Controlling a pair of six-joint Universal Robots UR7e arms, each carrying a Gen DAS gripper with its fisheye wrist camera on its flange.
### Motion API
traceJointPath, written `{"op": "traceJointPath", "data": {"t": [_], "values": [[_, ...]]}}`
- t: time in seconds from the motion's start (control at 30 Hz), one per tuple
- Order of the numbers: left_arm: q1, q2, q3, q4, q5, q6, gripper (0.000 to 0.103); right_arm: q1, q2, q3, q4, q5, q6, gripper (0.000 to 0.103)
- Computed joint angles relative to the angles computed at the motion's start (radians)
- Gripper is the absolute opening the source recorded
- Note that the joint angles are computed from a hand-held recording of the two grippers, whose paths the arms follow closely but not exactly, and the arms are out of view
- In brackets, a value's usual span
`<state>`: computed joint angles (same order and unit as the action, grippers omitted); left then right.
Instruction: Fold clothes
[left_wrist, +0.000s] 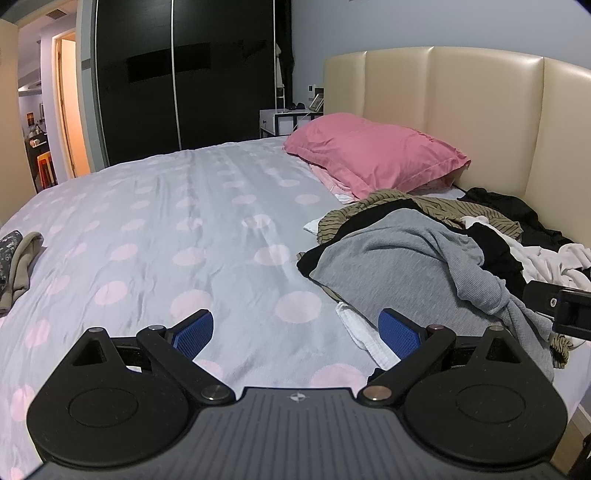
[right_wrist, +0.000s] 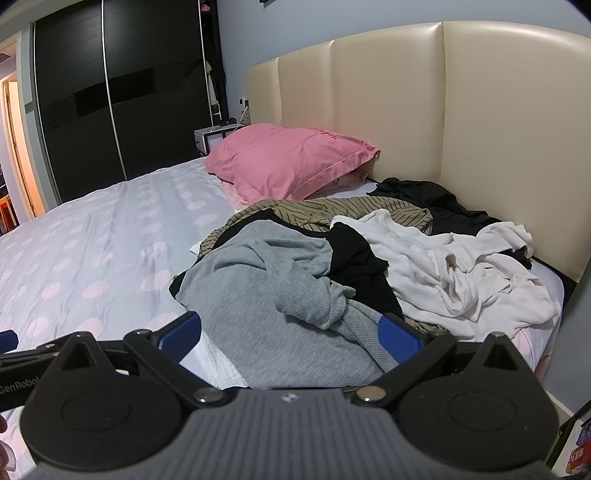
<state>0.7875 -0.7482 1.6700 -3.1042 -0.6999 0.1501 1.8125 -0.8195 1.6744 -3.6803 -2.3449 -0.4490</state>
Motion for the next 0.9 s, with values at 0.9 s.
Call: {"op": "traceJointPath", "data": {"t": [0.9], "values": [[0.079, -0.016, -0.076, 0.140, 0.042, 0.055, 0.098, -0.099, 0.091, -0.395, 0.638, -0.005, -0.056, 0.095]]}}
